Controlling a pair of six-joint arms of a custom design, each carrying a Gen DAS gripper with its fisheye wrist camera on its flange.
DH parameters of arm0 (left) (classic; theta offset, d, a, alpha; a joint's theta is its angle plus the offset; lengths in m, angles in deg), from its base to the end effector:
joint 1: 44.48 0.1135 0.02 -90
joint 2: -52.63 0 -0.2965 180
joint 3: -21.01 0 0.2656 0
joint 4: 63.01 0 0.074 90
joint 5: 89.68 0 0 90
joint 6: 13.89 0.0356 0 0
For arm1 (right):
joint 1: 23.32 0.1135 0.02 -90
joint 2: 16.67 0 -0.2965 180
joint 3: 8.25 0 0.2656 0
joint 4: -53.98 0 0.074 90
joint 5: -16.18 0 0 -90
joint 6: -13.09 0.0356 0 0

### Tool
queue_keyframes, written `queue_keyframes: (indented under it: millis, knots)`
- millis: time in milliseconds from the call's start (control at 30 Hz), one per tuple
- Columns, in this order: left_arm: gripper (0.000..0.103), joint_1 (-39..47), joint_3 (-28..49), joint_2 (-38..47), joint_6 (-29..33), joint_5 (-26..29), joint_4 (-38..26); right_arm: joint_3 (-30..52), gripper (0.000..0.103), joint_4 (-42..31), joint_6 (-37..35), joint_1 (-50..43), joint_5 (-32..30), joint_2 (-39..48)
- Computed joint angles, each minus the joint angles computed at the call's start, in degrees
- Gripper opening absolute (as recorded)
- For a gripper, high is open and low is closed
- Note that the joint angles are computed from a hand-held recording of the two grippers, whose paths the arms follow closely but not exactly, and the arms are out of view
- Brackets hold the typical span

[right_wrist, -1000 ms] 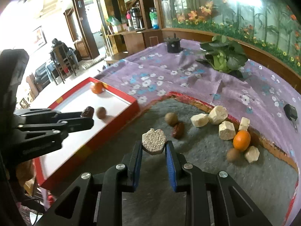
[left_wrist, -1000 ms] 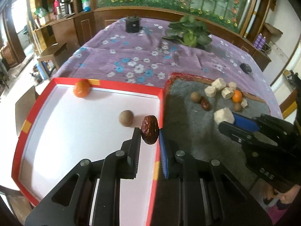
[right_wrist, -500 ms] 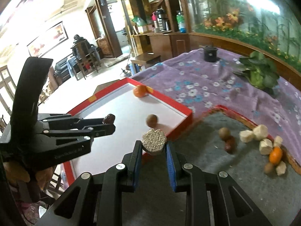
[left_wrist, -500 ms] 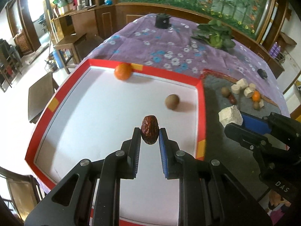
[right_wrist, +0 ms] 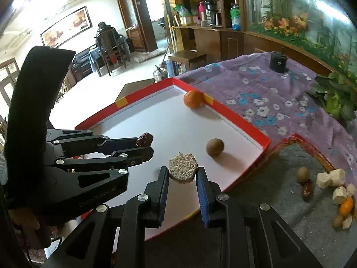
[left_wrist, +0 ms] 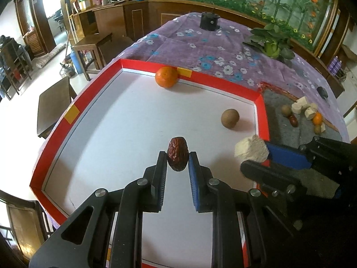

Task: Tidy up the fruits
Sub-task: 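Carry the date and cube over the white tray and open both tools, then move both open tools back over the felt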

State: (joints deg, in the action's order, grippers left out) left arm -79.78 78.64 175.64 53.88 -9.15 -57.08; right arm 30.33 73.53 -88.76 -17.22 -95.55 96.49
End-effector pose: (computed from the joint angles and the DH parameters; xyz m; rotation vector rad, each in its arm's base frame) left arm 0.2871 -0.1961 0.0267 0.2368 2.5827 -0.1525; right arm 0.2657 0.0416 0.0423 -0.5354 2.4281 0.4365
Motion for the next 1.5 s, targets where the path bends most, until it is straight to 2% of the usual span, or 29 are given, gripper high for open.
queue_keyframes:
  millis: [233, 433, 733, 800, 867, 900, 1000, 1133, 1200, 1333, 1500]
  knots:
    - [0.019, 0.67, 0.22, 1.28, -0.45, 0.02, 0.22, 2.42, 0.024, -0.74, 0.77, 2.78, 3.11, 3.45]
    - [0.019, 0.14, 0.43, 1.56, -1.09, -2.75, -0.26, 3.62, 0.024, -0.98, 0.77, 4.46, 7.22, 5.2]
    - [0.02, -0.03, 0.8, 1.29, -3.18, -5.71, -2.31, 0.09, 0.03, 2.76, 1.23, 1.57, 3.24, 3.19]
    - [0.03, -0.07, 0.58, 0.84, -3.53, -5.86, -2.36, -1.67, 0.03, 3.48, 1.07, -0.22, 0.7, 1.42]
    - [0.054, -0.16, -0.56, -0.26, -3.95, -6.26, -1.22, -3.28, 0.034, 3.84, 0.6, -1.63, -0.02, -0.62]
    - [0.056, -0.33, -1.22, -0.92, -4.22, -6.63, -0.5, -4.17, 0.039, 4.01, 0.26, -2.44, 0.05, -1.72]
    - [0.057, -0.99, -2.02, -2.87, -4.82, -7.71, -0.51, -8.15, 0.05, 7.4, -0.73, -6.82, -1.98, -4.86]
    - [0.057, -2.58, -2.44, -5.14, -5.86, -7.78, -0.92, -10.98, 0.056, 5.89, -3.11, -13.11, -4.77, -8.56]
    - [0.057, -3.94, -2.41, -5.84, -6.2, -8.3, -0.98, -12.52, 0.063, 6.55, -4.32, -15.83, -4.64, -9.75]
    - [0.057, -8.23, 0.21, -5.64, -6.16, -9.26, -3.27, -14.3, 0.064, 6.08, -9.47, -24.92, -8.58, -10.01]
    - [0.057, -12.96, 5.24, -3.47, -5.83, -8.69, -6.29, -12.96, 0.064, -0.18, -18.21, -38.39, -15.98, -8.97]
